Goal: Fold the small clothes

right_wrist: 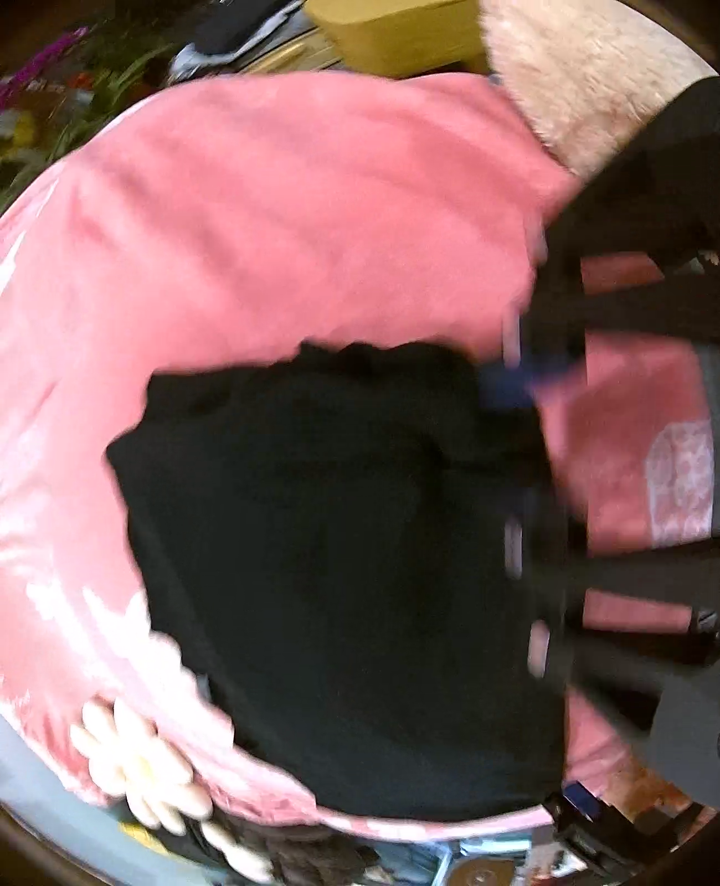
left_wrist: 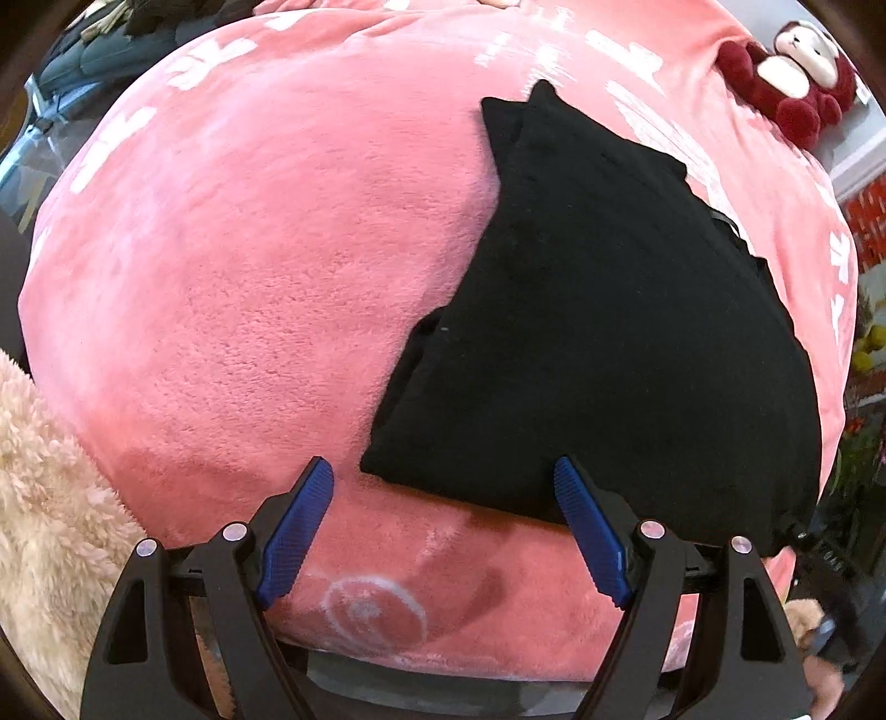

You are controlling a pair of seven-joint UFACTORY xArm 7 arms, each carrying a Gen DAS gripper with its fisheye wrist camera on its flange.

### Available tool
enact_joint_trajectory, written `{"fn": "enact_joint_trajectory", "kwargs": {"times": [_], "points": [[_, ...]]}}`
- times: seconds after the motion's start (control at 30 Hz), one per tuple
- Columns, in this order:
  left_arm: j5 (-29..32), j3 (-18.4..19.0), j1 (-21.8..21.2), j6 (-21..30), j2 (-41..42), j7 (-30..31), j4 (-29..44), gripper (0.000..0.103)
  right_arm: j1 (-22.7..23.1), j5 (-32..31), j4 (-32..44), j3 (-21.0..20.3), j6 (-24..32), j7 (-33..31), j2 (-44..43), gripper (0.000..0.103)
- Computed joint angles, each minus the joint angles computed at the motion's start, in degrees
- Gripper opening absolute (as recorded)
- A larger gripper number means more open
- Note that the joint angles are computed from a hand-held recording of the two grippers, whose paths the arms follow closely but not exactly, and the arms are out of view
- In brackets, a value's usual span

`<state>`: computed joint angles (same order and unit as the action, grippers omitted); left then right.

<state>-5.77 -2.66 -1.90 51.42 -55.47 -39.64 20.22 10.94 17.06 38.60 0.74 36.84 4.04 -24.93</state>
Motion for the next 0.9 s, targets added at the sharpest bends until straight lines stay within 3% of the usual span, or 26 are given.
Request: {"fn": "enact_joint_trajectory", "kwargs": {"times": [0.07, 0.17, 0.27, 0.3, 0.4, 0.43, 0.5, 0.53, 0.57, 0.73, 0.9], "points": [[0.12, 0.60, 0.07, -0.41, 0.13, 0.67, -0.12, 0.079, -0.77, -0.15, -0.76, -0.44, -1.15, 0.26, -1.22, 0.009], [-1.30, 2.57, 0.72, -1.30, -0.52, 0.80, -1.08, 0.080, -2.21, -1.29, 0.41, -0.19, 1.96, 3.14, 0.64, 0.014], [-4.27, 4.86, 1.41, -3.38, -1.93, 0.27, -2.49, 0.084, -2.66, -2.40, -1.55, 0.62, -1.23, 4.86, -2.53, 0.016], [-5.41, 5.58, 1.63, -4.27, -2.46, 0.04, -3.08, 0.084, -2.42, -2.60, -2.01, 0.90, -1.91, 5.25, -3.83, 0.021], [-9.15, 8.47, 2.49, -7.58, -5.00, -0.13, -5.62, 0.085, -1.30, -4.06, -3.66, 1.74, -3.72, 4.76, -7.55, 0.059], [-10.17, 9.23, 2.57, -8.99, -5.87, 0.31, -6.47, 0.083, -1.24, -5.32, -4.10, 2.35, -3.95, 4.69, -8.53, 0.064], [-11.74, 10.60, 2.32, -12.16, -7.51, 2.03, -8.00, 0.049, -0.46, -7.76, -4.19, 3.57, -4.23, 3.74, -9.13, 0.068], [-11.90, 11.31, 1.97, -11.91, -6.80, 3.27, -7.64, 0.027, -0.37, -9.05, -4.02, 4.22, -3.79, 3.65, -9.15, 0.075], [-11.66, 11.33, 1.77, -11.25, -5.46, 4.33, -6.92, 0.016, -0.38, -10.58, -3.98, 5.18, -2.94, 3.81, -9.49, 0.078], [-8.89, 6.61, 1.74, -10.58, -1.08, 6.07, -2.99, 0.008, 1.30, -14.32, -4.05, 6.77, -3.25, 2.72, -8.89, 0.083], [-5.05, 2.03, 0.89, -10.05, 1.16, 6.19, 3.08, 0.007, 2.53, -13.22, -4.30, 5.12, -4.35, 2.53, -8.70, 0.086]]}}
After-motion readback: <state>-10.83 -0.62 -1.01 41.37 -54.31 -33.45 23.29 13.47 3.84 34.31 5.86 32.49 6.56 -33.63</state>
